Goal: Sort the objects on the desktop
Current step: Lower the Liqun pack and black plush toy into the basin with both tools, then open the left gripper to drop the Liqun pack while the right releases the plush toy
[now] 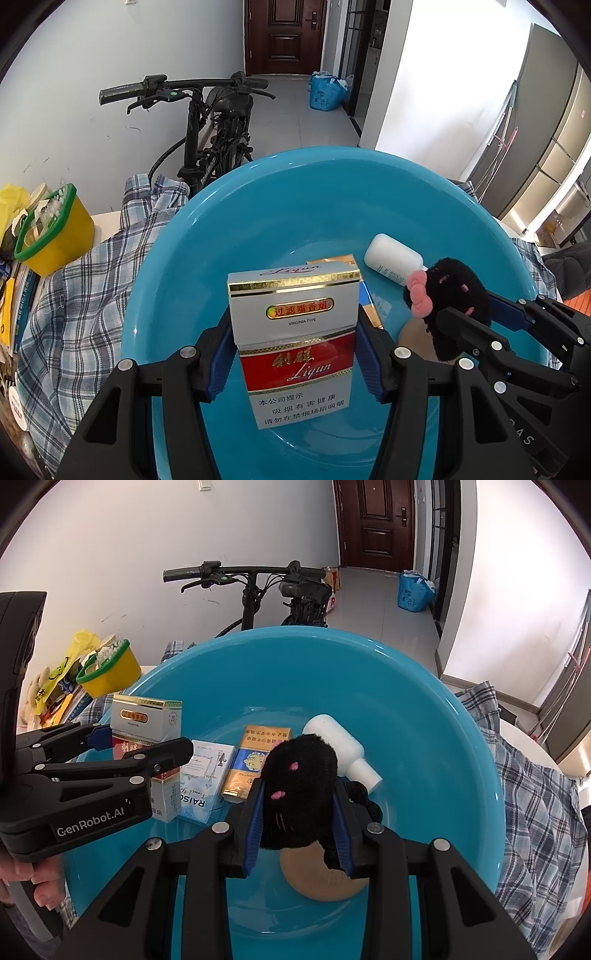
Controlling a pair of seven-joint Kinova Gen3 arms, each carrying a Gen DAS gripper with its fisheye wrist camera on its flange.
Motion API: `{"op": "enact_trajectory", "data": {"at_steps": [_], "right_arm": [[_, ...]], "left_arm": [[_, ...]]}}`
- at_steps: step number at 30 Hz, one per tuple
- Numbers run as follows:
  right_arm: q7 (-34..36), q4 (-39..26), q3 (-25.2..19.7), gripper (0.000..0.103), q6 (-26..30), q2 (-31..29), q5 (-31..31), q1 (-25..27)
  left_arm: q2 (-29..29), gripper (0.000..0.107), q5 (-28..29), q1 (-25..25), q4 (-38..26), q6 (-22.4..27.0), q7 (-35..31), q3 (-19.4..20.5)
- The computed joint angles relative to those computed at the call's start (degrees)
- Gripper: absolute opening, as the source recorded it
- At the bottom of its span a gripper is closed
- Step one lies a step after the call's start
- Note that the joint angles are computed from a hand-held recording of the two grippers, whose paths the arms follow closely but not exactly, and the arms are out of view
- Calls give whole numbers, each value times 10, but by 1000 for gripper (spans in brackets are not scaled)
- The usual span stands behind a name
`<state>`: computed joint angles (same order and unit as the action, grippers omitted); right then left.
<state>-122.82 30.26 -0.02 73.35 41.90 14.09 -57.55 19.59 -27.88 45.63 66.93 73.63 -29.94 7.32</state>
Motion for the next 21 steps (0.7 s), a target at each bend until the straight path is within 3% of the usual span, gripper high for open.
{"op": "enact_trajectory", "data": {"at_steps": [21], "right_arm": [[6,-4,1,34,4,1,0,-1]], "left_arm": [[3,60,7,-2,0,-7,-11,-2]]}}
